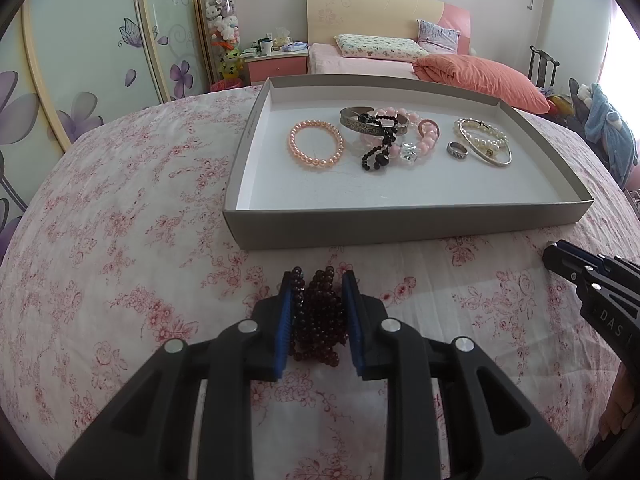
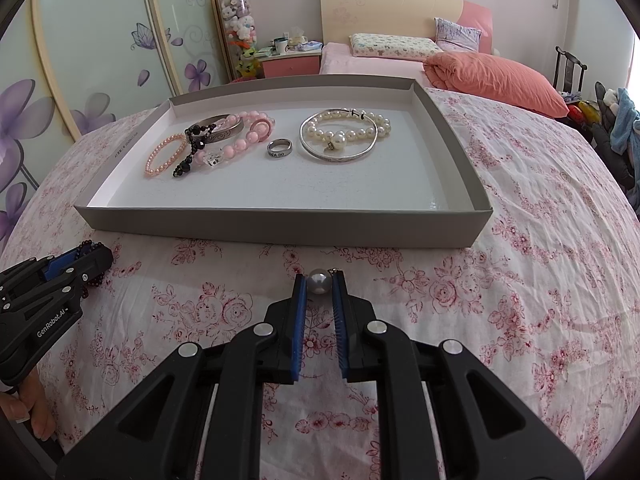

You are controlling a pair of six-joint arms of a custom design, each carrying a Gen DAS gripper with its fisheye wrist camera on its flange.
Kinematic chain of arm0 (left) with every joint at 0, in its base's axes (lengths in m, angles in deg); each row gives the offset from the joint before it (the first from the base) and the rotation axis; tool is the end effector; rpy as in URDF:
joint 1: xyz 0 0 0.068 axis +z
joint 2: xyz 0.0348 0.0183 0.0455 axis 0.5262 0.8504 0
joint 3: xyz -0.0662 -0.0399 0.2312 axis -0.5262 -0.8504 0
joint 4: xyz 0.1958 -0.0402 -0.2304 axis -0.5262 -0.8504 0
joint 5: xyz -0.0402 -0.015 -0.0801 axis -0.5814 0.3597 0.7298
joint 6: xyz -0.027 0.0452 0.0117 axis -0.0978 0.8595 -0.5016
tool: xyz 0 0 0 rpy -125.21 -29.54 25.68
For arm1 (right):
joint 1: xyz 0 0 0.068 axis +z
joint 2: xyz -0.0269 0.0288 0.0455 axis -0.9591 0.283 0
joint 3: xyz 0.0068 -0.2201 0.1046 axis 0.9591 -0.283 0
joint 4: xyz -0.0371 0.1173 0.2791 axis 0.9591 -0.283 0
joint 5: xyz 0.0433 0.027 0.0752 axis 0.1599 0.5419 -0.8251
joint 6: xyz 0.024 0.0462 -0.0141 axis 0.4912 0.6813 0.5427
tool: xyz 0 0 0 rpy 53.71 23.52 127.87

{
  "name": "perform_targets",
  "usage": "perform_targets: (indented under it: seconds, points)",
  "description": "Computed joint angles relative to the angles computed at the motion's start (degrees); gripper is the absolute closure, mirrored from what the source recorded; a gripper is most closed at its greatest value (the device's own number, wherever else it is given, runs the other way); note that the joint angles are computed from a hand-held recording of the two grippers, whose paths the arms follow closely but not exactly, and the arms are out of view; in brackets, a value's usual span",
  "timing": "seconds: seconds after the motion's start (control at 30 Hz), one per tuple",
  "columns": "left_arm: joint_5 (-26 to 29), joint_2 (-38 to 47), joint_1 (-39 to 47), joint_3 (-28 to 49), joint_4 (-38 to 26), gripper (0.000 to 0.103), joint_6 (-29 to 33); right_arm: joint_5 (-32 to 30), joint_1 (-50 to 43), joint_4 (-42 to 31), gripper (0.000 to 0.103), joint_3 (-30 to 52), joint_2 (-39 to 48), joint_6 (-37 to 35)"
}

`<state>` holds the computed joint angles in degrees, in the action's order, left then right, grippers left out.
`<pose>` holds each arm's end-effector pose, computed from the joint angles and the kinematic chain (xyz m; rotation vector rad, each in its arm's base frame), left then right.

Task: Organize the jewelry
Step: 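Carry the necklace and earring into the gray tray and open both tools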

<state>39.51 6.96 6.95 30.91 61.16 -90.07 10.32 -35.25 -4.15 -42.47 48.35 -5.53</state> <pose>0.3148 -0.1431 0.1269 0.4581 2.4340 -0.1323 0.2364 0.1665 0.1411 0.3019 2.4461 -0.0007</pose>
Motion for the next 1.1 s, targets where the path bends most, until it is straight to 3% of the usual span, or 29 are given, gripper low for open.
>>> perform_targets:
  seconds: [0.3,0.47,0.53,0.73,1.1]
  points:
    - [-0.46,0.26,-0.12,0.20,0.06,0.079,0.29,0.58,0.25,-0.52,0.089,0.60,0.72,-0.06]
    - [-0.78,-0.08,-0.93,-0.20,0.40,0.086,0.58,1.72,0.90,-0.35,0.089,-0.18,-0.43,1.38]
    - [0.00,-2.18,-0.62,-1.98,1.11,0.090,0.84,4.13,2.27,-0.02,0.089,-1.72,-3.24,1.91]
    - [1.67,-7.91,0.19,-5.22,1.36,0.091,0.68,11.65,6.34,-0.42,0.089,-2.68,-9.67,2.23]
    - [-2.31,-21.71,-3.27,-11.02,6.04,0.091,1.50,24.47,13.50,1.32,0.089,-0.75,-13.83,-2.94]
